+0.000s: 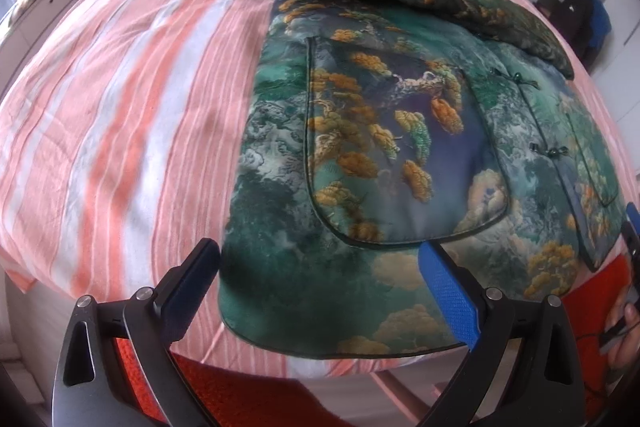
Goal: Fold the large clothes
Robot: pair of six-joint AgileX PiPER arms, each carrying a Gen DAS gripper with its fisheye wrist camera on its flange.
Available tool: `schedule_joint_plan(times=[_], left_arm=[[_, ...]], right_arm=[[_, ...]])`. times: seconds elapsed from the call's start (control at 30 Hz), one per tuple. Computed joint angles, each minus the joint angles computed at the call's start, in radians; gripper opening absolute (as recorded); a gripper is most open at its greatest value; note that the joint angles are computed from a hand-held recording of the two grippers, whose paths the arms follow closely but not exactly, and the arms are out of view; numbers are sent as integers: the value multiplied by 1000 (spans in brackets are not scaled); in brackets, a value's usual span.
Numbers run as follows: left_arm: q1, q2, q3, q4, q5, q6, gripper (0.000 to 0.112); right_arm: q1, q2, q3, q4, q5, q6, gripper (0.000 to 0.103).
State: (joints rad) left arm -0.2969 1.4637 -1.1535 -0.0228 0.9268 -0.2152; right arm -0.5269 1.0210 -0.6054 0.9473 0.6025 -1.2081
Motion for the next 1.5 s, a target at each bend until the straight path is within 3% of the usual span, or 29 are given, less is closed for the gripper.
schedule_joint_plan(times=[0.13, 0.27, 0.4, 0.6, 0.7, 0.77, 0.83, 0.93, 1.0, 1.17, 1.33, 1.5], left_arm=[[46, -9, 13, -43, -14, 20, 100], [131, -13, 47, -216, -46, 145, 100], [84, 18, 58, -171, -64, 138, 100], [46, 26, 71, -142, -81, 129, 100], [51, 13, 75, -164, -67, 147, 97], [29, -11, 90, -132, -68, 128, 86], [-7, -25, 94, -76, -63, 79, 77], [-54, -19, 68, -1, -39, 6, 57], [-60, -24, 54, 22, -19, -16, 41], [19, -48, 51, -52, 11, 60, 24], [32, -48, 60, -72, 2, 71, 28], [-4, -42, 74, -31, -23, 28, 65]], right_arm=[[-292, 84, -143, 41, 200, -44, 96], [-468, 271, -356, -94, 335, 91, 98], [-484, 420, -482, -226, 451, 178, 98], [-414, 502, -469, -202, 458, 192, 97], [-343, 510, -457, -255, 391, 280, 88], [-331, 498, -456, -266, 392, 285, 62], [-317, 491, -459, -293, 393, 302, 50], [-333, 484, -458, -296, 408, 295, 24], [-348, 486, -470, -282, 434, 300, 21], [-347, 469, -474, -280, 450, 305, 18], [-349, 475, -472, -272, 450, 306, 18], [-355, 488, -477, -262, 458, 302, 20]])
